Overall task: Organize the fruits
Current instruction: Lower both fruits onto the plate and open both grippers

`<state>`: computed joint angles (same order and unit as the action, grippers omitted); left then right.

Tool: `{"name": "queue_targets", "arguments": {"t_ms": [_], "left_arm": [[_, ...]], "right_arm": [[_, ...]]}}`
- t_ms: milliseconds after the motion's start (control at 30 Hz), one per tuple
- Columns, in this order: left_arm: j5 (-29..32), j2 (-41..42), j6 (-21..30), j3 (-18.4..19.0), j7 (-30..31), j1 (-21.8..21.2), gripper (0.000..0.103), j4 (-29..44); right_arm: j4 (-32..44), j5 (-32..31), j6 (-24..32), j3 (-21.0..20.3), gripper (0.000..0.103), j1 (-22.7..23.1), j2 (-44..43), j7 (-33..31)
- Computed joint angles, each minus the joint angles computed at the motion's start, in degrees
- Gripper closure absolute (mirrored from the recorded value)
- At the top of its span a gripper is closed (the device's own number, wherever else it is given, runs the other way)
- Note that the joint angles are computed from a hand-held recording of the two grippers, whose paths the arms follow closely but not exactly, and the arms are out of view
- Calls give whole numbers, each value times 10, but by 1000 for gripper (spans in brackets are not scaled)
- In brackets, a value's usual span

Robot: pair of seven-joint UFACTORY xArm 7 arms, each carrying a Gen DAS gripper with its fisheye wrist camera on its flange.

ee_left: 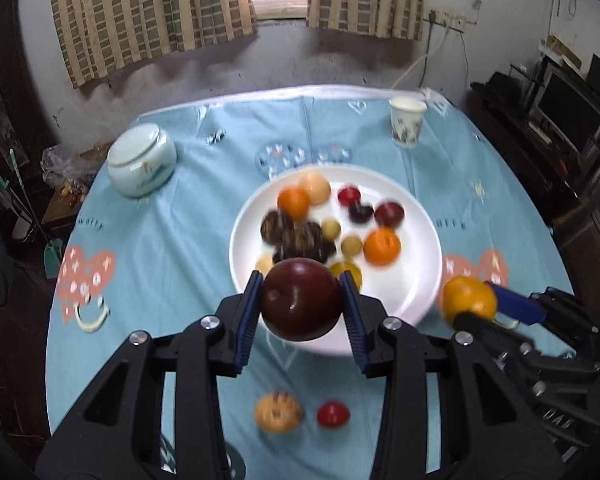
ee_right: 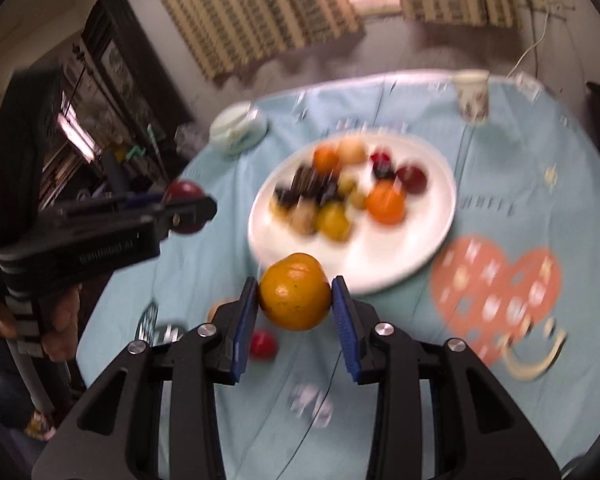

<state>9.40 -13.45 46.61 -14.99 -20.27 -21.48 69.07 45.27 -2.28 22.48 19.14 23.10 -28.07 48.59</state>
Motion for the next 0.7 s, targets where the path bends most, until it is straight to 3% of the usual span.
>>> {"name": "queue_targets", "arguments": {"t_ms": [167,467,633,700], "left_arm": [[47,112,2,1,-19,-3,63,92],[63,224,6,44,-19,-35,63,174],[50,222,1,57,-19,-33,52,159],[59,214,-3,60,-28,-32,43,146]], "right_arm": [[55,-38,-3,-14,65,-53,76,-3],[121,-6,-25,-67,65,-34,203,-70],[177,-46,30,-71,65,-30,257,-84],[177,-61,32,-73,65,-27,259,-78]]}}
